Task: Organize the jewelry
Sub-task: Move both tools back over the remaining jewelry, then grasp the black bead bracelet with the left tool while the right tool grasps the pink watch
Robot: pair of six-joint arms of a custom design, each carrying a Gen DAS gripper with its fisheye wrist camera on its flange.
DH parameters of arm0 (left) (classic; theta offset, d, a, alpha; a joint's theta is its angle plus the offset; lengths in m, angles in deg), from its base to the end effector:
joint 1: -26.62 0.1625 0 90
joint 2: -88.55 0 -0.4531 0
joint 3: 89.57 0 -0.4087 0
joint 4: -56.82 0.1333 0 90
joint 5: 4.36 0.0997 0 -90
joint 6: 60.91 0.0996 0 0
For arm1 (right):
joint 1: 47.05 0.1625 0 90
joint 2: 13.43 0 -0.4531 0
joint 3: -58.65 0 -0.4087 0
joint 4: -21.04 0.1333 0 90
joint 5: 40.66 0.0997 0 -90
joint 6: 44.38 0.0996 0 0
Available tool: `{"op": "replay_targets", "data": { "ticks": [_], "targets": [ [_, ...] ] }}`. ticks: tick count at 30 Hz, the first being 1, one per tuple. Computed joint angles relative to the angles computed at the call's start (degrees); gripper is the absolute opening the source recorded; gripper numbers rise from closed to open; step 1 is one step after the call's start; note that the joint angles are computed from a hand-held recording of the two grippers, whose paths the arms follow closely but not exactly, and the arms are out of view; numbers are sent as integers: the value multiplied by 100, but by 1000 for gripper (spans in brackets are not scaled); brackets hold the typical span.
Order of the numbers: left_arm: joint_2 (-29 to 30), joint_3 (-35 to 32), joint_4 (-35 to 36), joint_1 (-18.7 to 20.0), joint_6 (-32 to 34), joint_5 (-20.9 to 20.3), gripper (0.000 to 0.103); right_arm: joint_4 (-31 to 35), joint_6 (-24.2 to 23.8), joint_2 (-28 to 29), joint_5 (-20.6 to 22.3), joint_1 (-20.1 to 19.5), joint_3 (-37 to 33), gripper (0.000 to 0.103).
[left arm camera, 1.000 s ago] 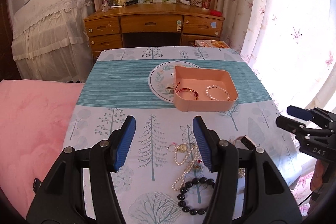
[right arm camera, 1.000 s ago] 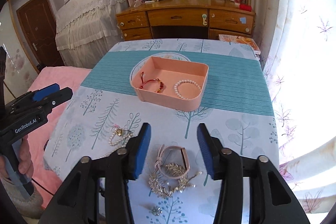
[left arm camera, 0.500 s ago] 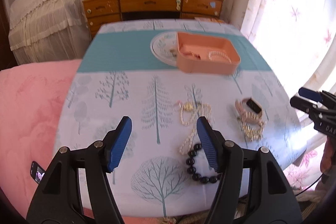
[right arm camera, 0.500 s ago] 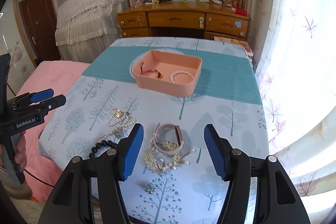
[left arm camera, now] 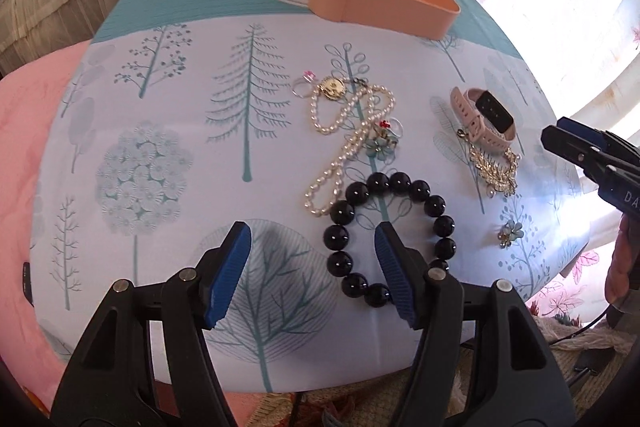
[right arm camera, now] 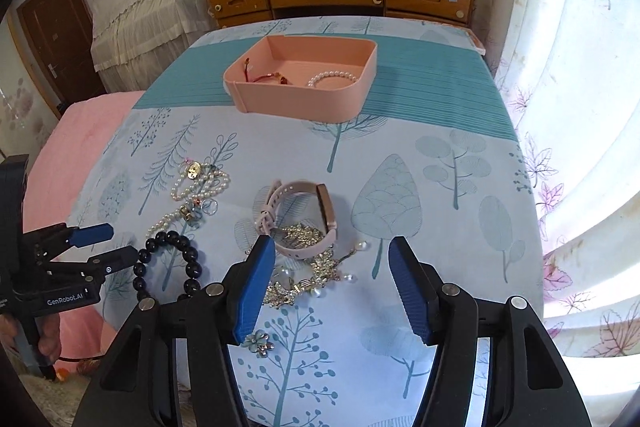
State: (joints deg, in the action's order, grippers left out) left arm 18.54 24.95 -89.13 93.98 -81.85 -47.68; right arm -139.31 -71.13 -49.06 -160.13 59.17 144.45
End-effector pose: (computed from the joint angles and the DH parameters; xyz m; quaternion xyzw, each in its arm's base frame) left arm -0.0247 -0.5939 0.2546 -0.0259 0.9141 -0.2313 0.3321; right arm 0.2914 -0.7000 0.0656 0.3073 -0.9023 0.1457 0.2649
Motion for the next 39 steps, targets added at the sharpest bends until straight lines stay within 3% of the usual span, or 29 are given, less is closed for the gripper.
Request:
{"op": "replay_targets", "data": {
  "ticks": [11,14,16,27,33,39],
  "targets": [
    [375,-335,736,-26,-253,333,55,207,-115,295,87,-119,-248,45],
    [395,-348,692,-51,-142,293,41,324,-73,335,136,-163,-348,39],
    [415,-341,647,-80,-63,304,13,319,-87,354,165,-173,-382,37],
    [285,-140,211,-147,-43,326,12,554,-610,628,600,-37,-705,33],
    [161,32,-419,-253,371,345,12,1065,-467,987,520,-43,-1172,21],
    [18,127,-808,-277,633,218,12,957,-522,1170,343,-30,-1323,10]
  ]
}}
